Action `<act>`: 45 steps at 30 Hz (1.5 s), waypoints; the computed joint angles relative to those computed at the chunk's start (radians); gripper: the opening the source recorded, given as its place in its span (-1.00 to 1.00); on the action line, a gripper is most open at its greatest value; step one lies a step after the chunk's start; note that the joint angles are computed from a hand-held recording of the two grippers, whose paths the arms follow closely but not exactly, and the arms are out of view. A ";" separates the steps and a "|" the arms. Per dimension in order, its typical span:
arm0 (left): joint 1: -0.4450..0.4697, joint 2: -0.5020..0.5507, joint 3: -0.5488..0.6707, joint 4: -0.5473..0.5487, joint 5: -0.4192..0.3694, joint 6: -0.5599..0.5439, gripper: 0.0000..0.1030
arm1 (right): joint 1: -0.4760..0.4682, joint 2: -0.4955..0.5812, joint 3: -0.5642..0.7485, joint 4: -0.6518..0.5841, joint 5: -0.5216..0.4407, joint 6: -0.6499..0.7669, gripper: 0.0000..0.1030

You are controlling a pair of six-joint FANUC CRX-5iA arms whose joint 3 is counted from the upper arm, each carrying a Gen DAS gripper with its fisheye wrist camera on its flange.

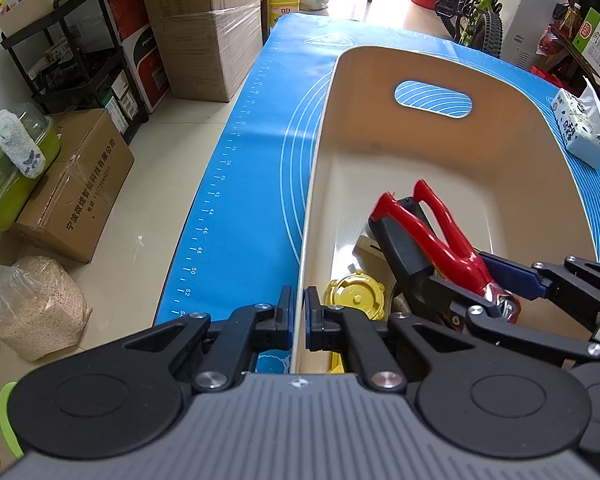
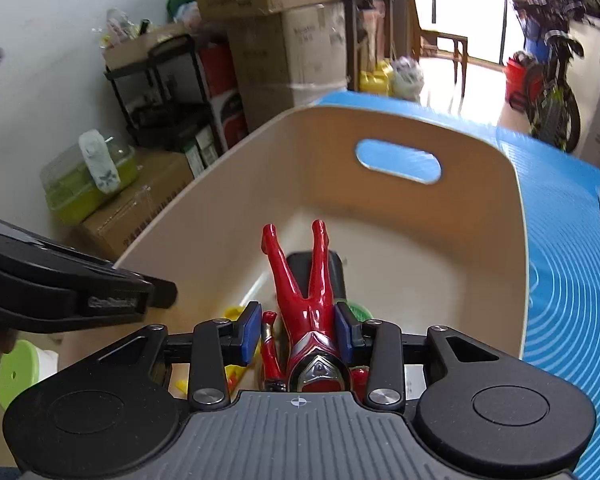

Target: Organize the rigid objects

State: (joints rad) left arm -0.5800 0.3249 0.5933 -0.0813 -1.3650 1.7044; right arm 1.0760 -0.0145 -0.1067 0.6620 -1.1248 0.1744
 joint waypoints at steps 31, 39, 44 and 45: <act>-0.112 -0.153 -0.080 -0.105 0.161 0.004 0.53 | 0.182 -0.206 -0.125 0.209 -0.256 -0.229 0.95; -0.166 -0.197 -0.097 -0.144 0.133 0.043 0.53 | 0.300 -0.258 -0.139 0.245 -0.398 -0.277 0.95; -0.195 -0.226 -0.113 -0.159 0.121 0.077 0.53 | 0.373 -0.273 -0.141 0.266 -0.480 -0.298 0.95; -0.205 -0.232 -0.115 -0.171 0.118 0.089 0.53 | 0.388 -0.274 -0.140 0.269 -0.494 -0.307 0.95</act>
State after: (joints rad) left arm -0.7852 0.0930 0.4783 -0.2528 -1.2468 1.7935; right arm 1.4645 -0.2886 -0.2471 0.9308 -1.6190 -0.1322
